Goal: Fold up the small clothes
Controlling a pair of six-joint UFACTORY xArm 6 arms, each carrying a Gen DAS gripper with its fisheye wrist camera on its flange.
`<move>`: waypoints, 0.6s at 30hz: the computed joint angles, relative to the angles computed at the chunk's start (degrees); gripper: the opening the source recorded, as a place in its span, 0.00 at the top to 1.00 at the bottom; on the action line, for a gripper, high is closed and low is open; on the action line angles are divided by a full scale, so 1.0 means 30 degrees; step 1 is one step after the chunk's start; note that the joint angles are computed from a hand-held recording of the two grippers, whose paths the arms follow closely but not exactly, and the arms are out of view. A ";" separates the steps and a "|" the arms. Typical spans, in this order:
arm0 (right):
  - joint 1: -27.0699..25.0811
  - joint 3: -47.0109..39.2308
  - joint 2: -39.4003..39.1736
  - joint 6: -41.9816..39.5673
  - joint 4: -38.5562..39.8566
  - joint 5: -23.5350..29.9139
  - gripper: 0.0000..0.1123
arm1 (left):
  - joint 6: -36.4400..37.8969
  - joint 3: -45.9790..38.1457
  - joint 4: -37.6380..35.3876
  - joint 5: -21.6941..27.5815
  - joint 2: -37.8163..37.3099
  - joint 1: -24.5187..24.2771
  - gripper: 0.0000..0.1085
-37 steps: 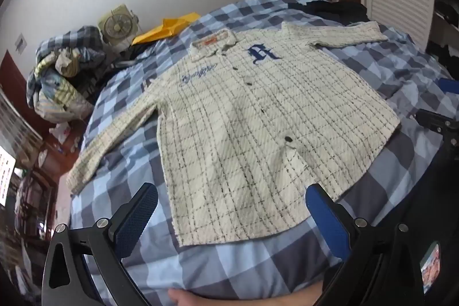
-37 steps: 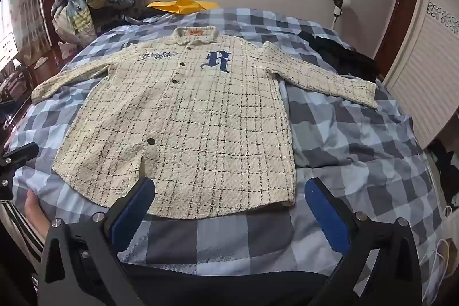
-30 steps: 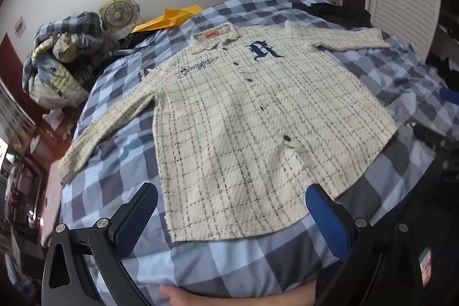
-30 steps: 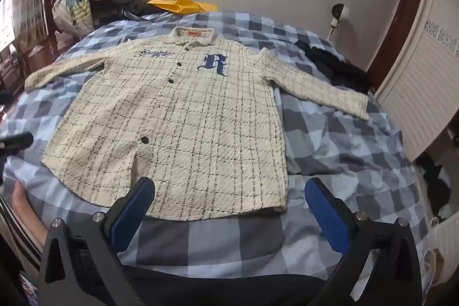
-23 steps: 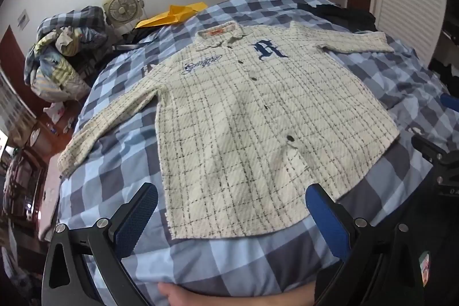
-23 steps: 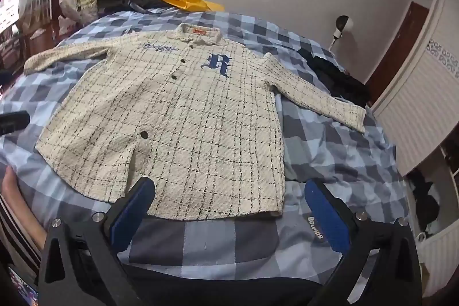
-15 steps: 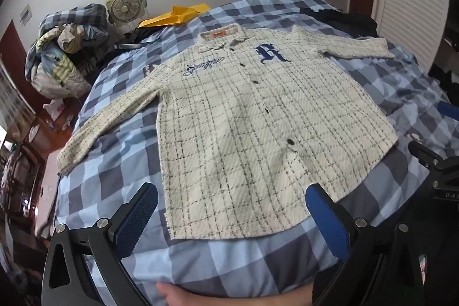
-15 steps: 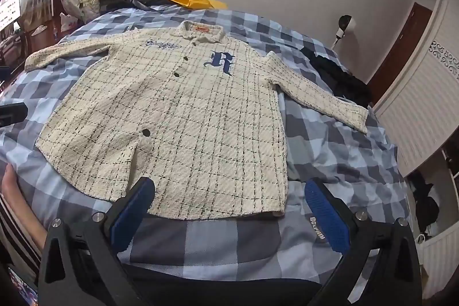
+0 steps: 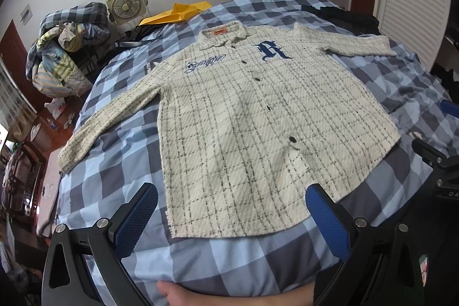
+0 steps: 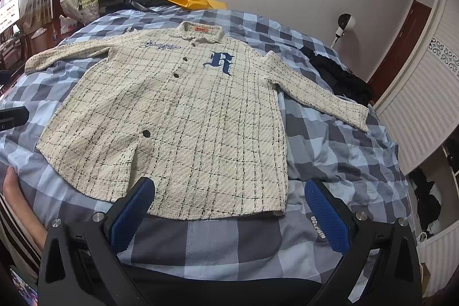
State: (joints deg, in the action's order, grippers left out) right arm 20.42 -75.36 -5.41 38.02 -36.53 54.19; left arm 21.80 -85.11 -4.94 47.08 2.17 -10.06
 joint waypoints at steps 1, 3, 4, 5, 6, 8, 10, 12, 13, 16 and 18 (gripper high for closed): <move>-0.0006 0.0035 -0.0032 0.0024 0.0019 -0.0015 0.09 | -0.0005 0.0028 0.0028 -0.0022 -0.0001 0.0015 0.05; -0.0035 -0.0242 0.0138 -0.0130 0.0192 0.0070 0.09 | -0.0069 0.0042 0.0127 -0.0046 0.0020 0.0023 0.05; -0.0036 -0.0246 0.0145 -0.0121 0.0209 0.0059 0.09 | -0.0056 0.0044 0.0120 -0.0059 0.0037 0.0044 0.05; -0.0021 -0.0261 0.0157 -0.0106 0.0202 0.0074 0.09 | -0.0056 0.0044 0.0120 -0.0059 0.0037 0.0044 0.05; -0.0028 -0.0261 0.0154 -0.0141 0.0195 0.0069 0.09 | -0.0050 0.0049 0.0099 -0.0077 0.0039 0.0048 0.05; -0.0031 -0.0257 0.0149 -0.0142 0.0165 0.0071 0.09 | -0.0074 0.0018 0.0106 -0.0054 0.0061 0.0040 0.05; -0.0055 -0.0246 0.0137 -0.0174 0.0199 0.0061 0.09 | -0.0076 0.0038 0.0148 -0.0058 0.0053 0.0039 0.05; -0.0066 -0.0228 0.0125 -0.0188 0.0222 0.0053 0.09 | -0.0043 0.0040 0.0107 -0.0072 0.0051 0.0048 0.05; -0.0094 -0.0270 0.0150 -0.0248 0.0263 0.0063 0.09 | -0.0054 0.0054 0.0121 -0.0088 0.0050 0.0052 0.05; -0.0097 -0.0287 0.0158 -0.0235 0.0277 0.0049 0.09 | -0.0089 0.0042 0.0115 -0.0061 0.0047 0.0046 0.05; -0.0109 -0.0292 0.0159 -0.0278 0.0274 0.0071 0.09 | -0.0131 0.0042 0.0091 -0.0035 0.0037 0.0066 0.05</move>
